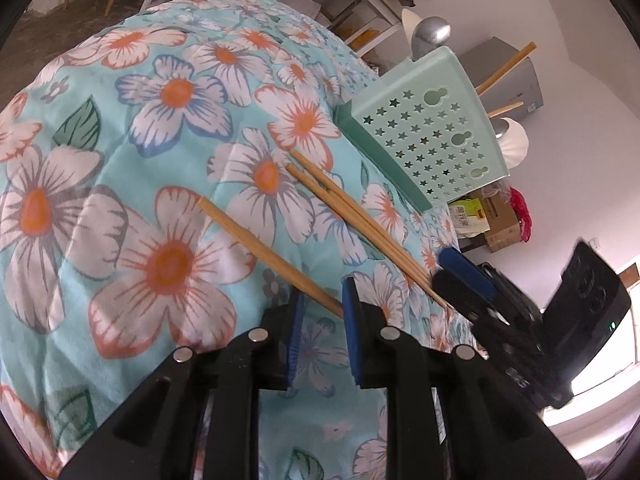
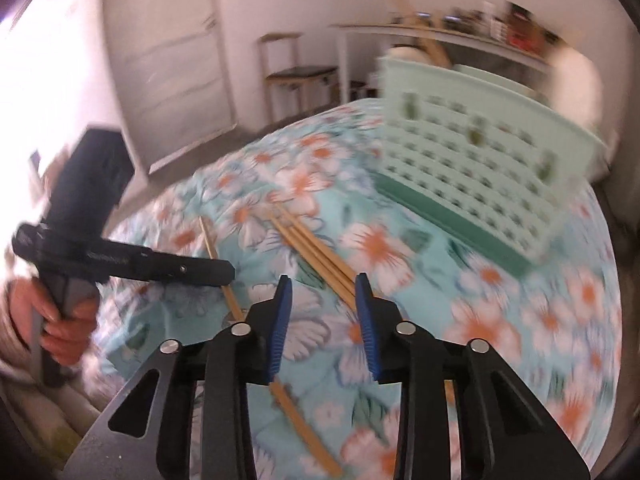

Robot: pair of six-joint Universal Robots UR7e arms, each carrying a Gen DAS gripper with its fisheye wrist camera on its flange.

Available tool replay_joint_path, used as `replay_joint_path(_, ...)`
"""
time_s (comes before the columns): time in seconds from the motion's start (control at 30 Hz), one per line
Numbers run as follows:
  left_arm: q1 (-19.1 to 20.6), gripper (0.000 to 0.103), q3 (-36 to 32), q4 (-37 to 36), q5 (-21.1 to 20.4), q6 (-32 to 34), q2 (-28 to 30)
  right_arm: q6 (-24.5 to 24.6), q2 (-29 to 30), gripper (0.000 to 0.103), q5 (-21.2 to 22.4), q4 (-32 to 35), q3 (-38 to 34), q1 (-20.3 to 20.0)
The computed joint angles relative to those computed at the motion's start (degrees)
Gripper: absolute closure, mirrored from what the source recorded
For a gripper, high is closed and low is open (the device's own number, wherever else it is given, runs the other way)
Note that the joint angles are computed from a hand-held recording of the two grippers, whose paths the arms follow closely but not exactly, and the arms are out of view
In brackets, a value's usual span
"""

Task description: Organize utensils

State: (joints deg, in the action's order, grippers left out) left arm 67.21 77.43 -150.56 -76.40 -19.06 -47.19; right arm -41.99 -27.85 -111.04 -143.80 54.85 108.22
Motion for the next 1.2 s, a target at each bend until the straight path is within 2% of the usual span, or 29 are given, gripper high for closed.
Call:
replay_joint_path(0.2,0.7,0.085,0.8,-1.8,-2.3,1.5,-0.2,-6.5,6.1,0.081,-2.7,7.1,-10.0,0.5)
replay_joint_path(0.4,1.1,0.085,1.5,-3.1,-3.7,2.4,-0.4,-10.0,10.1,0.081,-5.2,11.0,-15.9,0.8)
replay_joint_path(0.6,1.3,0.085,1.8,-3.9,-4.1,2.6,-0.4,-15.2,10.7,0.082,-7.7,8.1,-14.6,1.3)
replay_joint_path(0.7,1.3,0.085,2.2,-4.2,-4.1,2.6,-0.6,-16.4,11.2,0.09,-8.5,6.4,-14.8,1.4)
replay_joint_path(0.93,1.3,0.085,2.1,-4.4,-4.1,2.6,-0.5,-14.2,10.6,0.096,-7.4,6.3,-14.8,1.3)
replay_joint_path(1.2,1.2,0.084,2.2,-4.5,-3.8,2.2,-0.4,-6.3,7.6,0.098,-5.5,4.2,-12.6,1.2)
